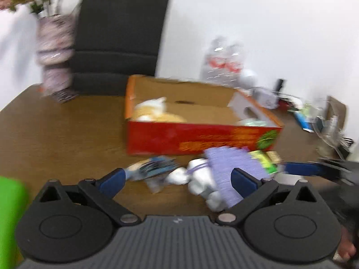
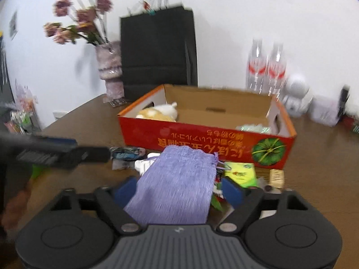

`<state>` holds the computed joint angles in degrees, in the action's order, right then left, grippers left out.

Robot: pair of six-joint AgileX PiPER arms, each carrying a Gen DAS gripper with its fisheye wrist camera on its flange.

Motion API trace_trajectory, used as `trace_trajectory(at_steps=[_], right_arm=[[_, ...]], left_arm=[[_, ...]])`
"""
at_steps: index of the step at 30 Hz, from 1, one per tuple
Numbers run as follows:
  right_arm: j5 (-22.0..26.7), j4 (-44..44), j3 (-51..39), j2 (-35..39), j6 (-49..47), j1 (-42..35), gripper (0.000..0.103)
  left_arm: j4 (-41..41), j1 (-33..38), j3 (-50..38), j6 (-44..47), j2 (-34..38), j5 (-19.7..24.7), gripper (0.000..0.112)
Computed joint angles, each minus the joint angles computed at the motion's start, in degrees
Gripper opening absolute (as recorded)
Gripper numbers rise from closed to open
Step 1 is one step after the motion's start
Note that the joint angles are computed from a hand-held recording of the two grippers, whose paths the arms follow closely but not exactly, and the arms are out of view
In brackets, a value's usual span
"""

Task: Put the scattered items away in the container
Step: 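Grasp the blue snack packet with the left tool while the right tool grasps the purple cloth bag, then carry the packet and cloth bag with both tools over the red box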

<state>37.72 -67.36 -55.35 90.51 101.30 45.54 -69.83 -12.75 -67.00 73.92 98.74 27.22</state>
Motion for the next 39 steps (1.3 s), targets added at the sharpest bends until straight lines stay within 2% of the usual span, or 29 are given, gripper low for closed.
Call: trace_trajectory(at_steps=[2,3,4,6,8,9,10,12,13,14,16,20,25,26,28,29,31,32,33,34,35,37,39], right_arm=[[-2.00,6.12,-2.77,2.46,-5.51,-4.27,0.076],[-2.67,8.14,-3.66,3.45,-7.53,-5.65,0.068],[-4.92,9.64,-3.62,4.00,-9.16,-7.21,0.056],[-9.35,9.54,-2.20,4.31,-8.15,-9.52,0.049],[-9.96,5.21,-0.62,3.73,-3.06,-9.39,0.038],[-9.88,2.05,0.27,3.33,0.71,-9.13,0.032],[-9.79,-0.23,1.07,2.76,3.30,-8.85,0.031],[-8.50,-2.04,1.59,1.79,4.64,-7.75,0.030],[-7.15,-2.44,1.43,1.32,4.45,-6.99,0.030],[-5.38,-2.98,1.29,0.70,4.45,-5.99,0.030],[-2.71,-3.91,1.45,-1.50,4.20,-4.30,0.030],[0.48,-3.89,1.77,-6.53,2.22,-1.45,0.030],[8.10,-4.19,1.69,-15.94,-0.11,4.37,0.030],[7.98,-4.40,2.23,-18.30,0.23,4.77,0.030],[3.39,-2.93,4.03,-24.02,0.07,2.52,0.030],[-0.91,0.28,4.90,-27.25,-2.34,-0.58,0.030],[-12.34,11.50,7.05,-32.48,-9.82,-10.02,0.030],[-16.34,17.23,7.88,-33.54,-12.61,-13.67,0.030],[-18.04,21.60,8.30,-33.52,-14.28,-16.03,0.030],[-17.45,23.68,8.53,-32.82,-14.74,-16.75,0.030],[-14.57,23.46,8.06,-31.15,-14.93,-15.65,0.030],[-3.67,16.16,7.74,-27.15,-12.05,-7.80,0.030],[7.69,6.33,9.42,-23.18,-5.88,3.65,0.031]], left_arm=[[-5.55,-2.12,1.23,8.44,-0.08,-5.68,0.103],[-4.88,-3.45,0.63,9.26,0.52,-9.08,0.103],[-1.93,-4.03,-1.15,7.79,2.10,-10.19,0.103],[8.98,-3.22,-7.45,-1.70,7.14,-7.32,0.101],[18.90,-2.14,-14.27,-13.16,12.37,-3.41,0.082],[23.07,-1.74,-16.95,-18.89,14.41,-1.89,0.055],[27.66,-1.29,-20.09,-24.62,16.16,1.35,0.036],[31.91,-1.04,-23.12,-29.20,17.22,5.79,0.029],[32.21,-1.21,-22.44,-28.05,16.76,5.58,0.014],[33.06,-1.36,-22.12,-27.53,16.29,6.01,0.011],[30.38,-0.76,-20.28,-25.34,14.48,6.29,0.007],[22.51,0.58,-17.15,-21.44,9.53,6.67,0.006],[10.13,5.10,-12.33,-16.80,0.15,11.79,0.006],[8.86,5.76,-11.79,-17.28,-1.39,12.69,0.006],[7.66,6.92,-11.97,-18.92,-3.39,15.50,0.006],[7.50,7.17,-12.21,-19.89,-4.13,16.39,0.006],[8.31,6.79,-12.96,-22.21,-5.24,17.14,0.006],[8.89,6.29,-13.03,-23.06,-5.85,16.76,0.006],[9.46,5.76,-12.95,-23.58,-6.34,16.30,0.006],[10.05,5.32,-12.82,-23.96,-6.68,16.19,0.006],[10.05,4.99,-12.20,-23.78,-6.99,16.07,0.006],[8.70,4.57,-8.95,-21.08,-7.83,15.18,0.006],[8.15,3.79,-3.51,-17.86,-9.89,12.73,0.006]])
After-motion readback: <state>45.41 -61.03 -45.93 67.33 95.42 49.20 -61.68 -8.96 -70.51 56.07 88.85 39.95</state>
